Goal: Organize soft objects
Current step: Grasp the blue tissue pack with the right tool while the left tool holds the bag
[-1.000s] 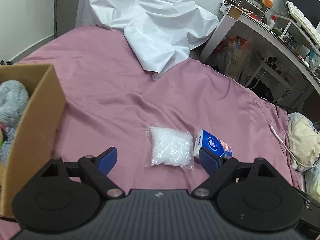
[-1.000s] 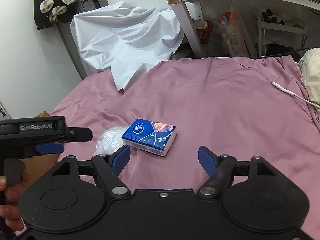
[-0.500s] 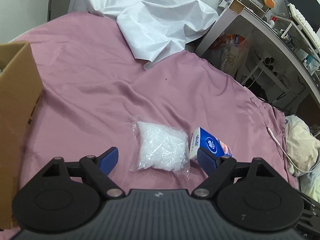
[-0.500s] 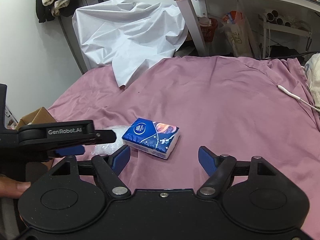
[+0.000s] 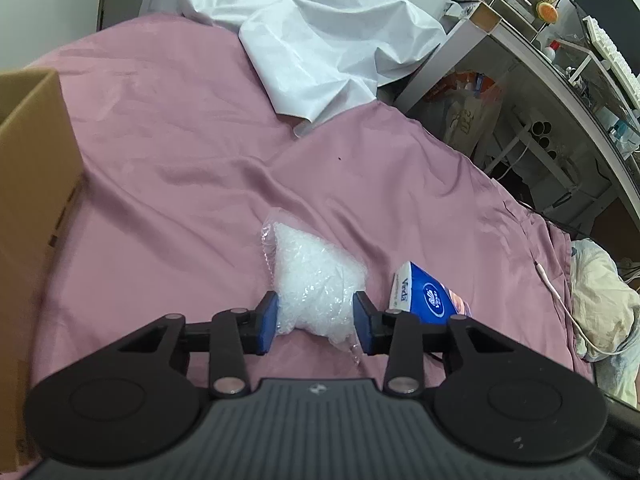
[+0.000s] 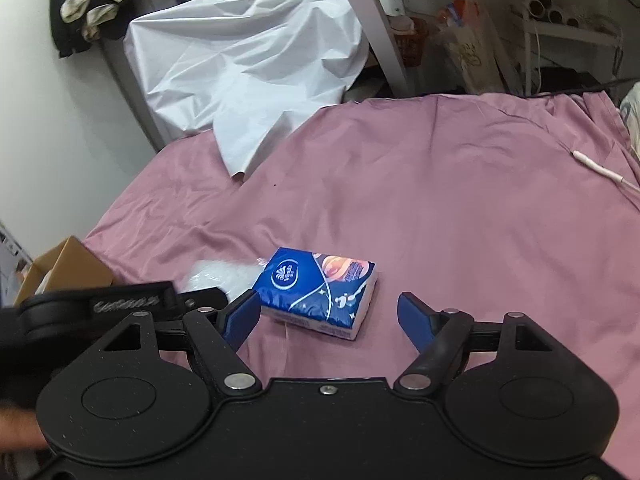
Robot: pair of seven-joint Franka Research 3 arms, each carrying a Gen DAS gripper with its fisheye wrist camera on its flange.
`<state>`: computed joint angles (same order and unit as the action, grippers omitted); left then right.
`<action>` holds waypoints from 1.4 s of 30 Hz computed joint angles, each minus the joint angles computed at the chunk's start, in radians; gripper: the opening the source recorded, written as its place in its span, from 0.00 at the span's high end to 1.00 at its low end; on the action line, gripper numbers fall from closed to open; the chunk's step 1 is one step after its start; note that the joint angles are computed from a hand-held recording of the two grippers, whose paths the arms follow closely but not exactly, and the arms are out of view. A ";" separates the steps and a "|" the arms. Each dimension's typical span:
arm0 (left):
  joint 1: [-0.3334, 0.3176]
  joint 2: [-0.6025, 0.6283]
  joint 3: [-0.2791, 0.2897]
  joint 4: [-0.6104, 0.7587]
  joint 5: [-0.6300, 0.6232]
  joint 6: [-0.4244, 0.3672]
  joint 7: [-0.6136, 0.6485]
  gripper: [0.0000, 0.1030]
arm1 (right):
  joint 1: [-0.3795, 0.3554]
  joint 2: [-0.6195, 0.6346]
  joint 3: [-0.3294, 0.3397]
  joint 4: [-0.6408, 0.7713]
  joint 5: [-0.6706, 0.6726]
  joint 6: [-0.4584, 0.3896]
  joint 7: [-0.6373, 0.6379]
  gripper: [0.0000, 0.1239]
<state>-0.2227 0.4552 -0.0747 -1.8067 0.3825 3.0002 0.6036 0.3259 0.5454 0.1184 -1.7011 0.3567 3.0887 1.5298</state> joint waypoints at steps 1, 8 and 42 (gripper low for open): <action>-0.002 -0.005 0.005 -0.006 0.002 0.000 -0.004 0.63 | 0.012 0.006 -0.013 0.010 -0.001 -0.008 0.014 0.39; -0.033 -0.048 0.059 -0.038 0.059 -0.021 -0.071 0.65 | 0.064 0.037 -0.060 0.059 -0.025 -0.018 0.074 0.31; 0.077 -0.353 -0.006 -0.221 0.366 -0.118 -0.308 0.65 | 0.256 -0.027 -0.251 0.040 -0.311 -0.056 0.510 0.45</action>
